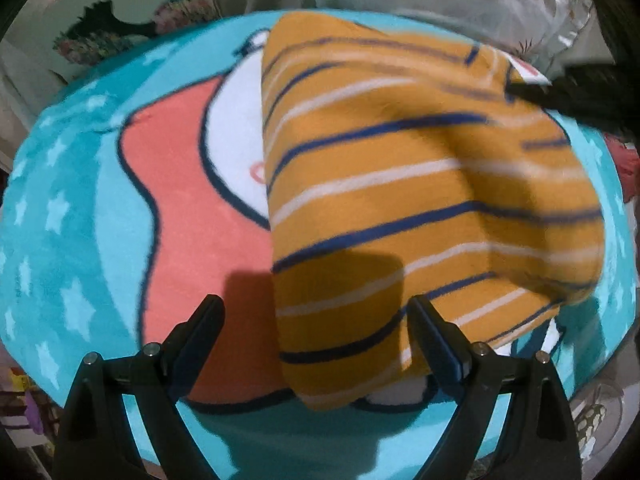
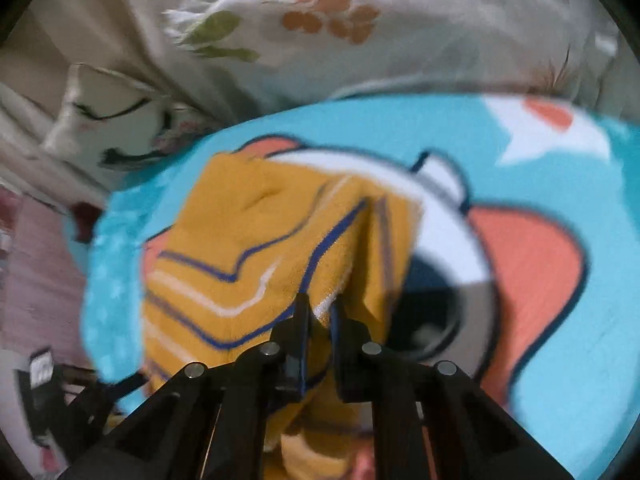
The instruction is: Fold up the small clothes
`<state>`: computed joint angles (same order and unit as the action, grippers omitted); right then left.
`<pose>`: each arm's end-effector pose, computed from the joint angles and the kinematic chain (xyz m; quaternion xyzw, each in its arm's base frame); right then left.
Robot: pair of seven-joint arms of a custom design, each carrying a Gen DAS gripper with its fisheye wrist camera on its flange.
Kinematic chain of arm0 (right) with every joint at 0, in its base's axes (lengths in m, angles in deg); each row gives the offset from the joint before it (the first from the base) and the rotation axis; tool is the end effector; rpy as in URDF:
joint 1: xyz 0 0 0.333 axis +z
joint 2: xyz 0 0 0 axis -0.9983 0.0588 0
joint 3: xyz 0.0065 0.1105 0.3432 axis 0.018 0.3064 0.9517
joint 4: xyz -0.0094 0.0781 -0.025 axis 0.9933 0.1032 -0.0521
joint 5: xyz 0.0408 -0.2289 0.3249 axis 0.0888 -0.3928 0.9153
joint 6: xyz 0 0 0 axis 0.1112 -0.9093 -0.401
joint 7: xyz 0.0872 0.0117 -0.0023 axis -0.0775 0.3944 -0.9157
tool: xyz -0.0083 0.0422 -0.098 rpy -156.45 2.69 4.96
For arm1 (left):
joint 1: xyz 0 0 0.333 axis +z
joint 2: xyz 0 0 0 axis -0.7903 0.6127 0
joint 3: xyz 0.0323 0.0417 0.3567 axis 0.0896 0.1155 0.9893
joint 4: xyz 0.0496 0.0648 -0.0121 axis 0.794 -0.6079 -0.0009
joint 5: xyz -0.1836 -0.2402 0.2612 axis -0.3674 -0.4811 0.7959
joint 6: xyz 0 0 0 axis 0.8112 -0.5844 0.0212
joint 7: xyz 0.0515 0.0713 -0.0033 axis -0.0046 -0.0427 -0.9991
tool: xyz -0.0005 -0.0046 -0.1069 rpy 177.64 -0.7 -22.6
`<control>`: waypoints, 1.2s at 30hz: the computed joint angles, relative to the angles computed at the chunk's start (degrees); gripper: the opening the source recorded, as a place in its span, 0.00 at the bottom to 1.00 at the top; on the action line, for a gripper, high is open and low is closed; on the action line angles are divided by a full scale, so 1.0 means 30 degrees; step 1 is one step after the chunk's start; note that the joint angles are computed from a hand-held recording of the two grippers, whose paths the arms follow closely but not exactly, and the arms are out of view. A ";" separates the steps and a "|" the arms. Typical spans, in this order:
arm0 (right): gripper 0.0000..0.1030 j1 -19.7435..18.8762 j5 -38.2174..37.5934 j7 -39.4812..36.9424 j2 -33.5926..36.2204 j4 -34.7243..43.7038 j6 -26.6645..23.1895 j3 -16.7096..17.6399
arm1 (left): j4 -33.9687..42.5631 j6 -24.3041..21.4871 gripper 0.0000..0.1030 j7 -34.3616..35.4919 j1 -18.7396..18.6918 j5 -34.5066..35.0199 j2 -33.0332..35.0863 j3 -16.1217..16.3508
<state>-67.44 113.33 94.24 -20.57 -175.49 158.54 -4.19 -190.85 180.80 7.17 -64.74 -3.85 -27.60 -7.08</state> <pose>0.4957 0.2082 0.4419 -0.6577 0.7057 -0.0055 0.2634 0.4126 -0.1462 0.4569 -0.6240 0.7699 -0.1081 0.0785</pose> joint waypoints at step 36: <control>0.27 0.0533 -0.3327 0.2744 0.0732 0.2047 -0.0876 -0.0063 | -0.0630 -0.0578 0.90 -0.0126 0.0804 -0.2040 -0.2044 0.1367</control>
<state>-65.84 103.35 102.47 -18.38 -169.35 155.91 -4.38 -192.74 179.07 6.80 -62.33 -9.97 -33.74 -2.98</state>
